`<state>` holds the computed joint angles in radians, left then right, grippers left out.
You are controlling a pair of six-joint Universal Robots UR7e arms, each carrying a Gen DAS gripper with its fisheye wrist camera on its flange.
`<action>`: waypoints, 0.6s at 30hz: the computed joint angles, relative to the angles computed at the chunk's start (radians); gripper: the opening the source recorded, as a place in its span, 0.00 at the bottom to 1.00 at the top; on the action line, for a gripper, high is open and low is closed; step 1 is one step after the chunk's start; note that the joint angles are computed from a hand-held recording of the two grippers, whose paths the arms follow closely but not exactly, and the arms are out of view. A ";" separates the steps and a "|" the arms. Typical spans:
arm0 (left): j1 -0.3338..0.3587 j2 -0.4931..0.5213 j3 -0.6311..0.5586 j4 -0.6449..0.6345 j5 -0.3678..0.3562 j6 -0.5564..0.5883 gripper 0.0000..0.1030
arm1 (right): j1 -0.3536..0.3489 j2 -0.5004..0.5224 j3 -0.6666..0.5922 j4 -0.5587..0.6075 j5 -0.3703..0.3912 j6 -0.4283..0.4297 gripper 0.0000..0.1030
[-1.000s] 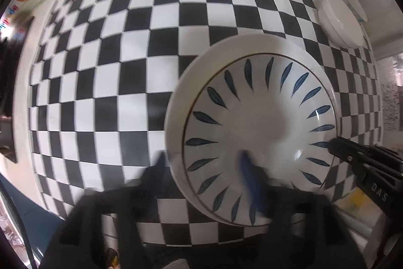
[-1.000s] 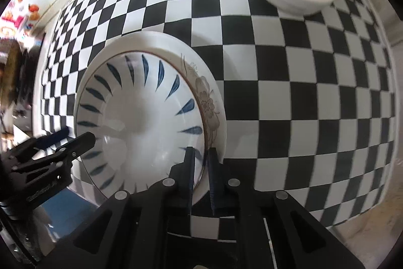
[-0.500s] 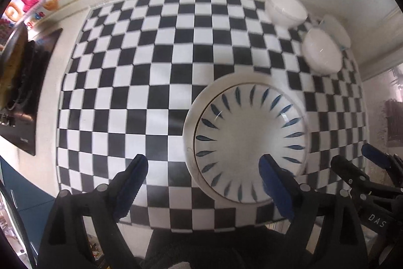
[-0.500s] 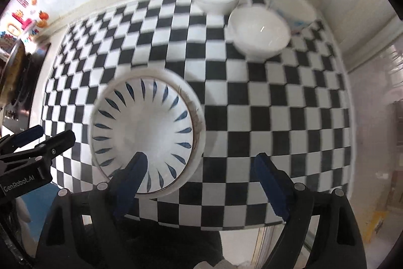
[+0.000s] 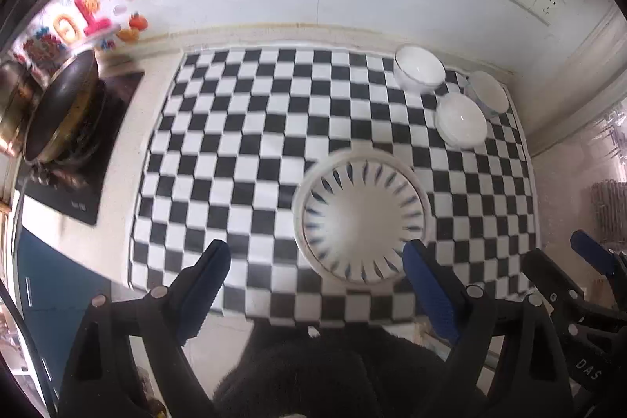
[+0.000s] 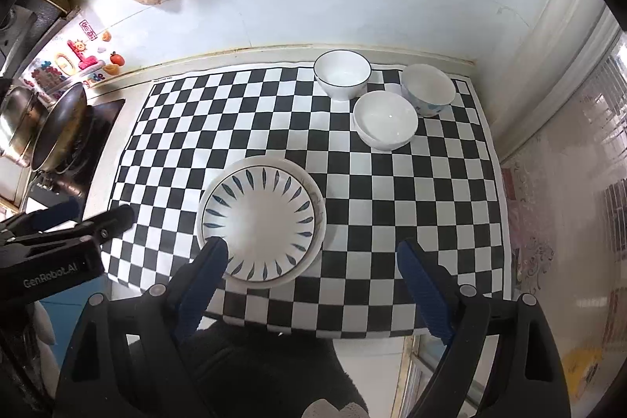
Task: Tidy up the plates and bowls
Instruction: 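Lift both tools off the plate stack and move toward the white bowls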
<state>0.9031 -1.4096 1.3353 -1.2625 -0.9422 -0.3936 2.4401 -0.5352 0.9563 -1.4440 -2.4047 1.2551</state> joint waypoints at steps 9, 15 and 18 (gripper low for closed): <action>-0.033 -0.033 0.035 0.038 0.005 -0.056 0.87 | 0.010 -0.038 0.050 -0.022 0.009 -0.012 0.88; -0.023 -0.034 0.057 -0.077 0.011 0.007 0.87 | -0.027 -0.125 0.243 -0.333 0.016 -0.064 0.90; -0.012 -0.016 0.083 -0.216 0.049 0.112 0.87 | -0.060 -0.159 0.321 -0.432 -0.009 -0.052 0.90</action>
<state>0.8911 -1.4254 1.4179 -1.4786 -0.8936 -0.2816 2.3801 -0.6943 1.2774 -1.8759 -2.4136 1.2033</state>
